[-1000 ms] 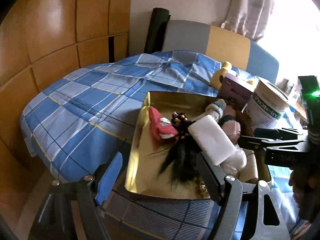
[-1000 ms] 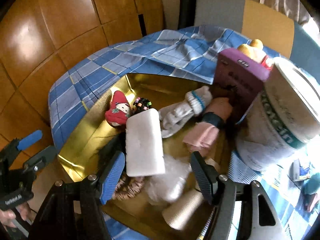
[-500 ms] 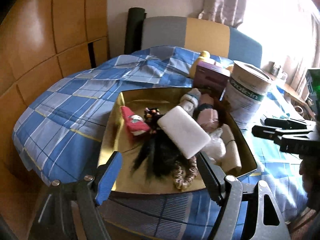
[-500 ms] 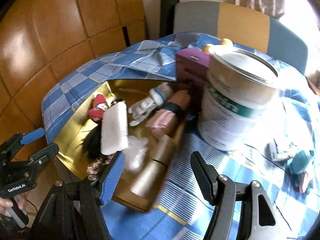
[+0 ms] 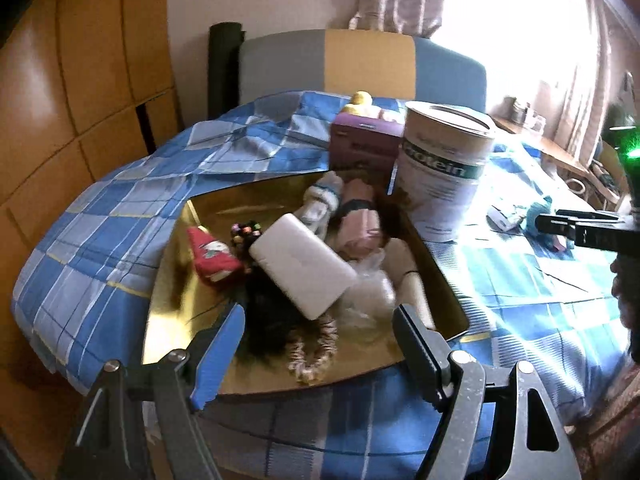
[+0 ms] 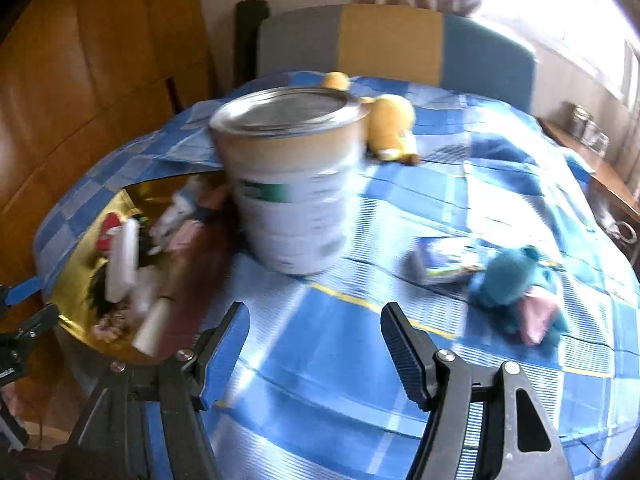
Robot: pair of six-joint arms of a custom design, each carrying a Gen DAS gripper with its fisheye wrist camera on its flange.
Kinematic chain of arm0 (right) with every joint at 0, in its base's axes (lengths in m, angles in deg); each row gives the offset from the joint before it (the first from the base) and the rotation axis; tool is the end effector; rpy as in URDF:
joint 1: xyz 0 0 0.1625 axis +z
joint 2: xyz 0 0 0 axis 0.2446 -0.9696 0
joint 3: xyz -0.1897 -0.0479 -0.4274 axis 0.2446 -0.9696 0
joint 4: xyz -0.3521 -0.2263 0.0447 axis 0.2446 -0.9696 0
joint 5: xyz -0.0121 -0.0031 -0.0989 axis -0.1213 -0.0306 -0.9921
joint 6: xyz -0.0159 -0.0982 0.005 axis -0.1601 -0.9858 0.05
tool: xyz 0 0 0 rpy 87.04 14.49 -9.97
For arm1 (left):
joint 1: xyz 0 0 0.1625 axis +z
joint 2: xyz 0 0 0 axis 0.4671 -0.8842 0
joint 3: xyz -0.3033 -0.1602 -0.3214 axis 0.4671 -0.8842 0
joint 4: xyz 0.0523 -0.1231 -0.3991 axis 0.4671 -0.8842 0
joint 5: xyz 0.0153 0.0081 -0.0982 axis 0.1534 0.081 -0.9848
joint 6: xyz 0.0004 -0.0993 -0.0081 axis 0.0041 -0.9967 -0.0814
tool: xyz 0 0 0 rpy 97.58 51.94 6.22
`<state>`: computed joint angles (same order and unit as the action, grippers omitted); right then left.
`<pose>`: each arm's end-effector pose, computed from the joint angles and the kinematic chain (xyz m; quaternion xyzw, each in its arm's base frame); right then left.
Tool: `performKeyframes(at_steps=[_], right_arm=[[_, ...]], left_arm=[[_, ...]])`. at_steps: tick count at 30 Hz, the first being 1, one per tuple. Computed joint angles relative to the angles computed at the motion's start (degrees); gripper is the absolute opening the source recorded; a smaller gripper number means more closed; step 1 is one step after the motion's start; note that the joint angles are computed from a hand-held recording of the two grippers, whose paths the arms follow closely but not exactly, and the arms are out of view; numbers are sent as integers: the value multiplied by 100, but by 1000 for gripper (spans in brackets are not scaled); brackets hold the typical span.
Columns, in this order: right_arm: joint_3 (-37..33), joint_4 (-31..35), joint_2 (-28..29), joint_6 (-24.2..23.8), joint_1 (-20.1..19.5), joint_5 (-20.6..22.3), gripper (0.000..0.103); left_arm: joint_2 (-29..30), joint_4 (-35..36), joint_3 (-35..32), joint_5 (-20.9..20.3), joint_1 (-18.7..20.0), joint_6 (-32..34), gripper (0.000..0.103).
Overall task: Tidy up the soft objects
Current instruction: 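Move both grippers back toward the tissue pack and teal bear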
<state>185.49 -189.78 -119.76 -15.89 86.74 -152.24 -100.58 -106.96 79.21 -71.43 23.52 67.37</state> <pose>0.1840 -0.5796 0.2084 0.1520 -0.8777 0.2953 0.3454 -0.1698 -0.5417 0.1781 0.2513 0.8600 -0.3225 0.3054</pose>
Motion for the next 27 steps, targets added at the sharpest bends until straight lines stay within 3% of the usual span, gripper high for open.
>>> performKeyframes(at_steps=[13,16,20,27], right_arm=[[284,-997,-582,259,-757,-515,69],[390,-1328,-696,688,-1009,-575,69],[453,-1142,-920,1631,-1217,-599,69],[522,-1041,-1050,2114,-1286,-660,69]], left_arm=[[270,193,-131,-189,-175,150,77],[357,238,-192,-242,-226,214,77],[504,306,-320,-398,-283,324,77],[925,634,-728,-834,-412,516,77]])
